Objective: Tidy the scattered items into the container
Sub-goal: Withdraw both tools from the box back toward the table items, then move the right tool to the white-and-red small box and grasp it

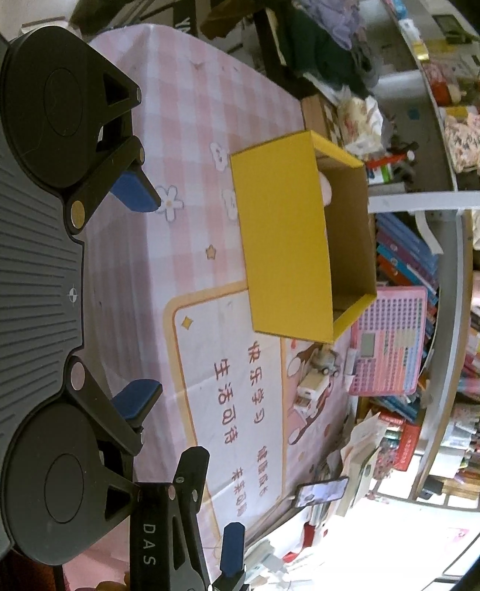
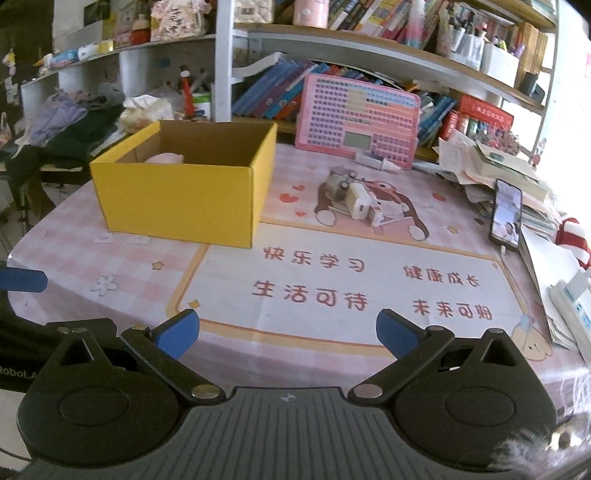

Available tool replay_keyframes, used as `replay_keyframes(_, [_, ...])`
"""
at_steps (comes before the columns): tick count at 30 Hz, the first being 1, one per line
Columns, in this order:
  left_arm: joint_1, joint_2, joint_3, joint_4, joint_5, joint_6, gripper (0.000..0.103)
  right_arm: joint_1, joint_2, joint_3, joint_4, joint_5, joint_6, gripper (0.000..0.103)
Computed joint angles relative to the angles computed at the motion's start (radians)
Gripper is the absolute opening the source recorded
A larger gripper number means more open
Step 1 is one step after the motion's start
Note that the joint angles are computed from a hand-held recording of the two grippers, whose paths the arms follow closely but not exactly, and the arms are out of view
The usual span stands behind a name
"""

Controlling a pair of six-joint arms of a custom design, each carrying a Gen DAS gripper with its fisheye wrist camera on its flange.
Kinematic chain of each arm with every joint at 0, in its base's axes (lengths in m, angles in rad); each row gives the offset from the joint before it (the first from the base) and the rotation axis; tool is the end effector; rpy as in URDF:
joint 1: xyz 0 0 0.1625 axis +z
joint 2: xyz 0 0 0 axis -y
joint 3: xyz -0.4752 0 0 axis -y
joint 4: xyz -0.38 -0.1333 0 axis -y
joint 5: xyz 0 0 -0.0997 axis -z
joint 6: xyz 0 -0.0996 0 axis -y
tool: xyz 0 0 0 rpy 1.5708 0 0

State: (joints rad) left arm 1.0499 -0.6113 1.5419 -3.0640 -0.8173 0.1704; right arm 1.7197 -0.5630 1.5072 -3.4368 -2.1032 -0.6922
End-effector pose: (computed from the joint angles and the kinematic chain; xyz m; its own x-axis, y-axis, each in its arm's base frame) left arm -0.1931 -0.7414 0.1222 -0.7310 0.1701 -0.6608 0.5529 0.7152 -0.4275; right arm 0.1936 -0.7327 0.1359 -0.6449 -0.1720 0.7447 -0.6511 0.6338 -0.4175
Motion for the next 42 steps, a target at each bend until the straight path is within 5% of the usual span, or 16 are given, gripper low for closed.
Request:
replay_keyframes(27, [0.005,0.145,-0.247,0.218,-0.128,0.092,0.099,-0.053,-0.003,-0.1,0.051,-0.086,0.057,0.103])
replay_keyframes(42, [0.006,0.315,-0.564,0.312,-0.153,0.156,0.099,-0.114,0.017,-0.275,0.171,-0.013,0.063,0.103])
